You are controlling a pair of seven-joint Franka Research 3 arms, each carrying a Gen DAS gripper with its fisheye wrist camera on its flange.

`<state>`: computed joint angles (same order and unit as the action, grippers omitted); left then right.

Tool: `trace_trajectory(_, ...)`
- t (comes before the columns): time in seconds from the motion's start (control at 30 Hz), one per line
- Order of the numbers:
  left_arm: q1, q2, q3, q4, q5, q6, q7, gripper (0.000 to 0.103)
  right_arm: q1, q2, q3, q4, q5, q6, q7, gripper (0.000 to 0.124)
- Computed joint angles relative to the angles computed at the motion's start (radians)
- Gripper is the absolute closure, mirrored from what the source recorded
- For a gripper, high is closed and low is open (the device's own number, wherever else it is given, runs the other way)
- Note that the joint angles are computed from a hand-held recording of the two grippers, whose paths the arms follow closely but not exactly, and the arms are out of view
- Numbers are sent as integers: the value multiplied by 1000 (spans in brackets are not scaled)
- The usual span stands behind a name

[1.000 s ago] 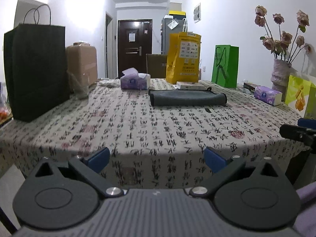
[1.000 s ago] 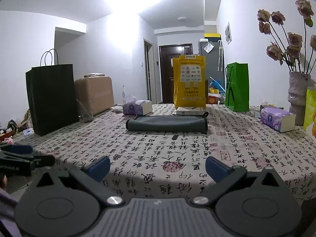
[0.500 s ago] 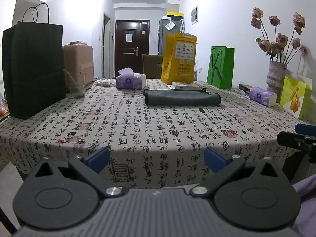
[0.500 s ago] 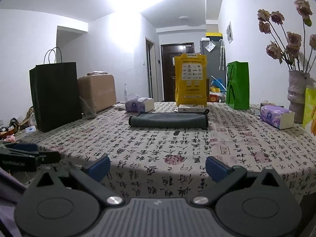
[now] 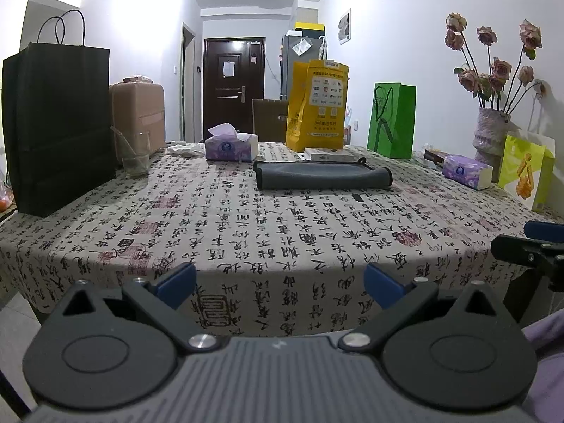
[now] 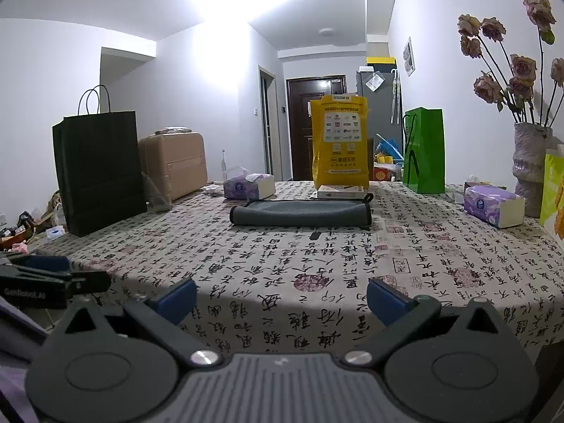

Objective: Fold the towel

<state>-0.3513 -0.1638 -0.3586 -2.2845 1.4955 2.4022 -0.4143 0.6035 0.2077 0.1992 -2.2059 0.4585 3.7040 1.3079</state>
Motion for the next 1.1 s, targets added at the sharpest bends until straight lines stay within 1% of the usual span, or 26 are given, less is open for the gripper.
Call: trace_trajectory(1.1, -3, 0, -2, 2, 4, -10, 0, 0, 2, 1, 0, 2, 3, 10, -10, 21)
